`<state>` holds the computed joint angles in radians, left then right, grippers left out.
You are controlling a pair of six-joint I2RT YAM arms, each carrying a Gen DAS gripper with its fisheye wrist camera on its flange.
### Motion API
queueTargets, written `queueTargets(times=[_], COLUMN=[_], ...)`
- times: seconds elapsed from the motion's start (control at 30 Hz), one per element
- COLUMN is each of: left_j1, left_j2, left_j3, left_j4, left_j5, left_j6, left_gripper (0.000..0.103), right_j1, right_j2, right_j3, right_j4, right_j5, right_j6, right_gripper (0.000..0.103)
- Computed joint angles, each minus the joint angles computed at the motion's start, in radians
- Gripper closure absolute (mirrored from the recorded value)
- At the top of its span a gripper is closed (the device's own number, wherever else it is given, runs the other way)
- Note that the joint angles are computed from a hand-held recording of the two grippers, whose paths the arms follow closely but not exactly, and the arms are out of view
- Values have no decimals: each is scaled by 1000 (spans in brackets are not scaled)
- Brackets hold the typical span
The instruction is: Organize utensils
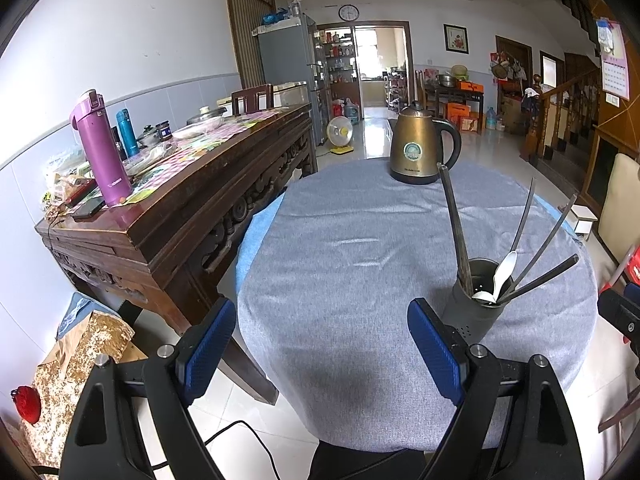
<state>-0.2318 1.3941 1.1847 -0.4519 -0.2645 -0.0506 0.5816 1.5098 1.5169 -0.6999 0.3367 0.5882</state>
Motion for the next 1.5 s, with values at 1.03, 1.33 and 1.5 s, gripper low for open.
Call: queueTargets(times=[1.03,1.33,1.5], left_j1=[-32,-31,-27], left_j2=[-26,-25,-13], left_j3=[17,22,28], left_j4=[-28,-36,-40], left_j5=[-32,-30,-29], left_j6=[-7,-5,-8], left_gripper=[15,15,15], right_j1=[4,10,8], right_j2=[-35,-36,-19], right_j3=[-10,-9,8], right_j4=[6,8,7], right_j5=[6,2,-4], right_j6=[5,1,-6], right_gripper=[24,24,24])
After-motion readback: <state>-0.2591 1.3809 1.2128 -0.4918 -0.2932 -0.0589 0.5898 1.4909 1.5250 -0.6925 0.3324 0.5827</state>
